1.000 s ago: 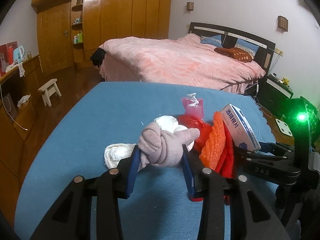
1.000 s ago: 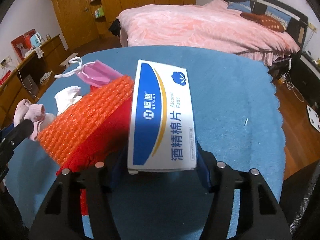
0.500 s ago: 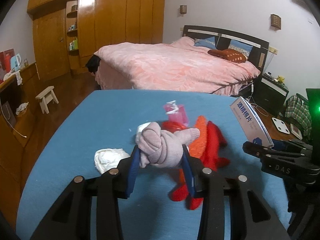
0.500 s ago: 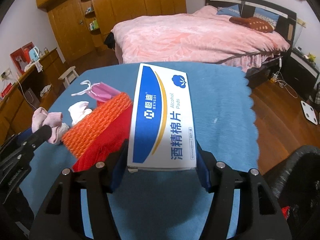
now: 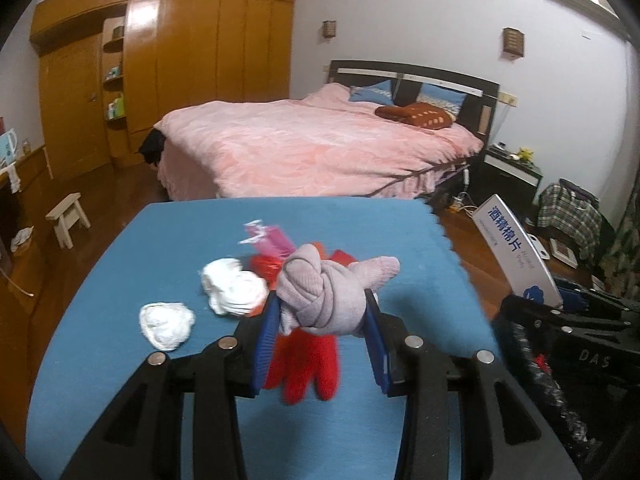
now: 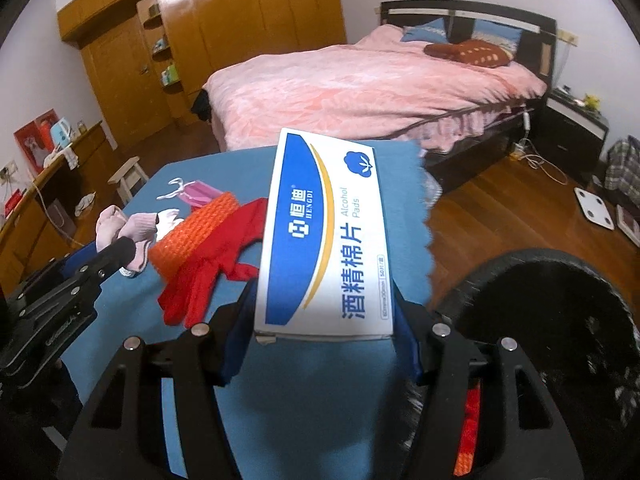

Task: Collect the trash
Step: 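Carry the sock and wipes box over the black bin and open both tools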

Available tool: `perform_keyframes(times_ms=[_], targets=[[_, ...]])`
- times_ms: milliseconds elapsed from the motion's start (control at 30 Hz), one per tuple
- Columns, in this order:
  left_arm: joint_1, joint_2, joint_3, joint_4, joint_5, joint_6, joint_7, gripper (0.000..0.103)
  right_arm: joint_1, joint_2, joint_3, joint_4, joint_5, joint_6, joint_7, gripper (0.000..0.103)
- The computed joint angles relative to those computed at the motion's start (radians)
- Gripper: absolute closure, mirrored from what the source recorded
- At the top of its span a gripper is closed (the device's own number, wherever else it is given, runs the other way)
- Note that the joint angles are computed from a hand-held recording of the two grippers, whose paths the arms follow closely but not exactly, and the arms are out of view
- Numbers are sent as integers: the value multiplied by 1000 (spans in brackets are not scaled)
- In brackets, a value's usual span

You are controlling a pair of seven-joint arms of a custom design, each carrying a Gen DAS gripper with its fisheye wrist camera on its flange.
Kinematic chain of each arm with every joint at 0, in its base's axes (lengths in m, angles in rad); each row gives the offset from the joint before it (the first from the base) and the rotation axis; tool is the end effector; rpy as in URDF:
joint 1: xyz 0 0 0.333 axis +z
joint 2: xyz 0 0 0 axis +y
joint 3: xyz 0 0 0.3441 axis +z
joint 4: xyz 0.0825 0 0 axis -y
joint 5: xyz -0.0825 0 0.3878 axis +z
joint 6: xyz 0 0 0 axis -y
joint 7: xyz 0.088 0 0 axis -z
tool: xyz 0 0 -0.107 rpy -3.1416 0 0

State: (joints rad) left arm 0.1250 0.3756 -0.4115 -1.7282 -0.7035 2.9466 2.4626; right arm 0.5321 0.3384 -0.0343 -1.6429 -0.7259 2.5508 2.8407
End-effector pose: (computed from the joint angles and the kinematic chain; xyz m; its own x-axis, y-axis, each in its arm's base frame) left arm 0.6982 -0.1177 0.4903 -0.4608 -0.8853 0.0624 -0.5376 0.2224 -0.8134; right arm 0.6188 0.3503 0.5053 -0.2077 -0.9677 -0.1428 -0.6795 0.2477 -0.6905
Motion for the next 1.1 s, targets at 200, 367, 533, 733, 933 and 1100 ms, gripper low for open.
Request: perform_keyframes(times_ms=[200, 367, 533, 733, 933, 1100], targets=[[9, -48, -51, -43, -94, -37, 99, 63, -4, -140, 13, -165, -93, -39, 129, 44], [-14, -96, -61, -80, -212, -75, 225, 63, -50, -241, 63, -283, -148, -69, 222, 44], [-63, -140, -47, -107, -293, -118, 305, 63, -96, -328, 115, -378, -183, -105, 293, 44], [-139, -172, -13, -128, -357, -155, 369, 63, -149, -426, 163, -485, -184, -137, 333, 48], [-237, -168, 47, -134, -314, -189, 332, 63, -200, -496, 189, -598, -120, -136, 345, 47], [-275, -165, 57, -138, -286, -205, 328, 62, -242, -556, 215, -666, -138, -134, 425, 32]])
